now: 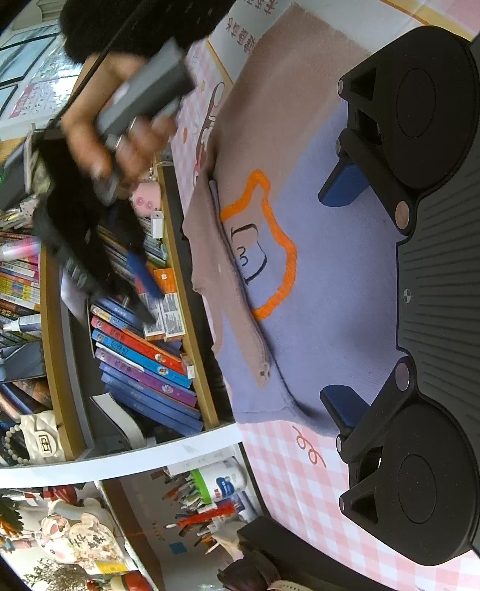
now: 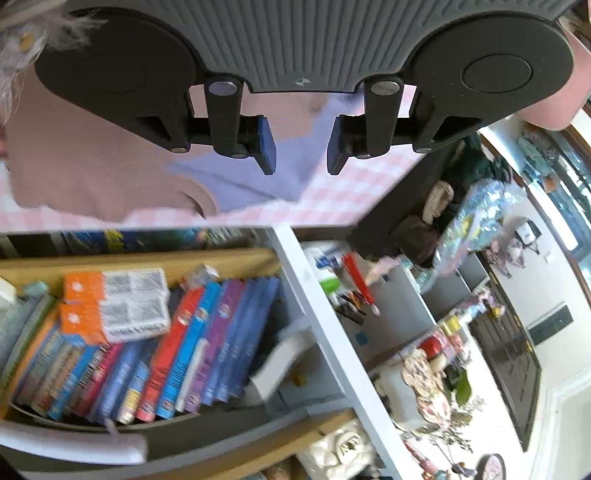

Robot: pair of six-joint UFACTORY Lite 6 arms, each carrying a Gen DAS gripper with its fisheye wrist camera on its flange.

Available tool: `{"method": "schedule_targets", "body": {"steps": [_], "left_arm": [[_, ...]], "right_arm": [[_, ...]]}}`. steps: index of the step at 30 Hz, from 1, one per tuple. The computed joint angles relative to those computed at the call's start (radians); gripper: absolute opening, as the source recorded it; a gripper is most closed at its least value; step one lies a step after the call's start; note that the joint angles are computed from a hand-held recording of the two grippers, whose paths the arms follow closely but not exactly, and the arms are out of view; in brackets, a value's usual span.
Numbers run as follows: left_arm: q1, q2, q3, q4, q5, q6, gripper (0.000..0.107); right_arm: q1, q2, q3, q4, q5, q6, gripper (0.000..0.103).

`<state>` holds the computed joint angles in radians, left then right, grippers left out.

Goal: Fold clothes
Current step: 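Grasp the pink sleeve cuff with the right gripper and fold it across the body, then grasp the lavender side edge with the left gripper while the right gripper grasps the pink hem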

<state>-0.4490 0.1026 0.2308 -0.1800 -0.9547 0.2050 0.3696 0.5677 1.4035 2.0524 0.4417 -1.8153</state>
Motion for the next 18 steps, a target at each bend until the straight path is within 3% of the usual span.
{"method": "schedule_targets", "body": {"steps": [4, 13, 15, 18], "left_arm": [[-0.007, 0.005, 0.005, -0.015, 0.004, 0.004, 0.103], [-0.039, 0.033, 0.046, -0.106, 0.05, 0.054, 0.103], [-0.049, 0.038, 0.048, -0.143, 0.045, 0.066, 0.103], [-0.051, 0.019, 0.014, -0.187, -0.005, 0.04, 0.103]], "right_arm": [[-0.017, -0.151, -0.255, 0.098, -0.022, -0.153, 0.029], [-0.035, -0.656, -0.968, 0.587, 0.008, -0.693, 0.032], [-0.052, -0.772, -1.081, 0.626, 0.009, -0.719, 0.033], [-0.12, -0.962, -1.234, 0.525, 0.007, -0.616, 0.035]]}}
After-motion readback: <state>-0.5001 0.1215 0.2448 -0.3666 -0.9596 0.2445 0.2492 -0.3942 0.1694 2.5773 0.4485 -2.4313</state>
